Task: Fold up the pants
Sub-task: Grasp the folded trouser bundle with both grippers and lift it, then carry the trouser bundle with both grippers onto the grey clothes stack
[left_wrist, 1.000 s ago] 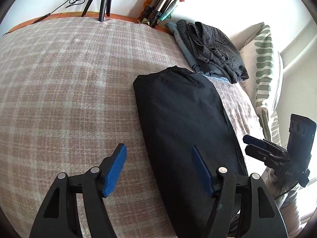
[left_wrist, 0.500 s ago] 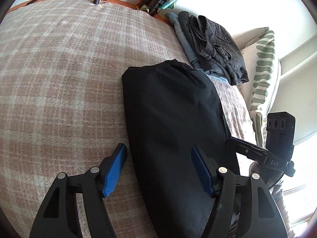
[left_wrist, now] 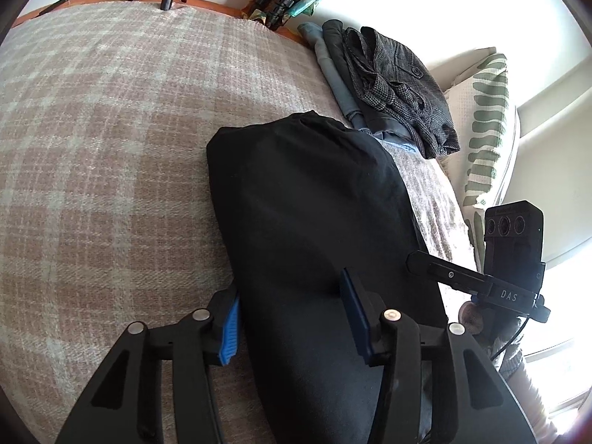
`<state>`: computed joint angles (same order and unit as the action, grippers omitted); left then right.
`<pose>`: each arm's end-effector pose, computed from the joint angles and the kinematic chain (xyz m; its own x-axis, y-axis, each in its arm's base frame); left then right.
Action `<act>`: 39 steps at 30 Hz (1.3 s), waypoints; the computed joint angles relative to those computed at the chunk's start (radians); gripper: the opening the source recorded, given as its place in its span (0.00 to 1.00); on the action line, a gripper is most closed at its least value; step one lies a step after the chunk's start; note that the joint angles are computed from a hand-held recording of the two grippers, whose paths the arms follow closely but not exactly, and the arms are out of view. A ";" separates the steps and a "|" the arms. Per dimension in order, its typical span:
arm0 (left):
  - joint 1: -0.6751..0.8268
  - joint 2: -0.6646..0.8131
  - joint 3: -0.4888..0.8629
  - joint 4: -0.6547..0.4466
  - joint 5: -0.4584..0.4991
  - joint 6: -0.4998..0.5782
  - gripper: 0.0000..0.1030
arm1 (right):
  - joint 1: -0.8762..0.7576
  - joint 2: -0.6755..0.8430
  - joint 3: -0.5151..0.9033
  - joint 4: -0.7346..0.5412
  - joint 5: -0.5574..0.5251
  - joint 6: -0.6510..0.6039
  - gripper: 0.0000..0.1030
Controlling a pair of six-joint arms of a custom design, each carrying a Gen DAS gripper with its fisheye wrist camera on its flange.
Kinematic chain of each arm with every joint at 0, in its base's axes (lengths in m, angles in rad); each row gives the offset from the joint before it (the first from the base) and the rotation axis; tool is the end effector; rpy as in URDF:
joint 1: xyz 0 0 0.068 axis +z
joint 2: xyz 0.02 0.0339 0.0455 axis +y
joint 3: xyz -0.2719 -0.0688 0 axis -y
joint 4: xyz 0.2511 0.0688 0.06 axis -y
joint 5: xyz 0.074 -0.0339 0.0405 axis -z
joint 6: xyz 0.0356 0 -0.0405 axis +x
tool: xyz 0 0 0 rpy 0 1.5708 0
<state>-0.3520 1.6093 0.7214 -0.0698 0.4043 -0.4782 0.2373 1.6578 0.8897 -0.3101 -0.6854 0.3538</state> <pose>0.2738 -0.1155 0.1410 -0.9252 -0.1109 -0.3628 0.1168 0.8267 -0.5504 0.2998 0.0957 0.1636 -0.9672 0.0420 -0.2504 -0.1469 0.7116 0.6870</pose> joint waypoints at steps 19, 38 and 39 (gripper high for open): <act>-0.009 -0.024 -0.022 0.011 -0.050 0.043 0.26 | 0.085 -0.007 0.035 0.017 0.125 0.025 0.22; -0.024 -0.149 -0.052 0.004 -0.083 0.048 0.08 | 0.179 -0.137 0.070 -0.008 0.281 0.030 0.10; -0.026 -0.165 -0.051 0.001 -0.087 0.047 0.07 | 0.183 -0.148 0.074 -0.012 0.290 0.026 0.10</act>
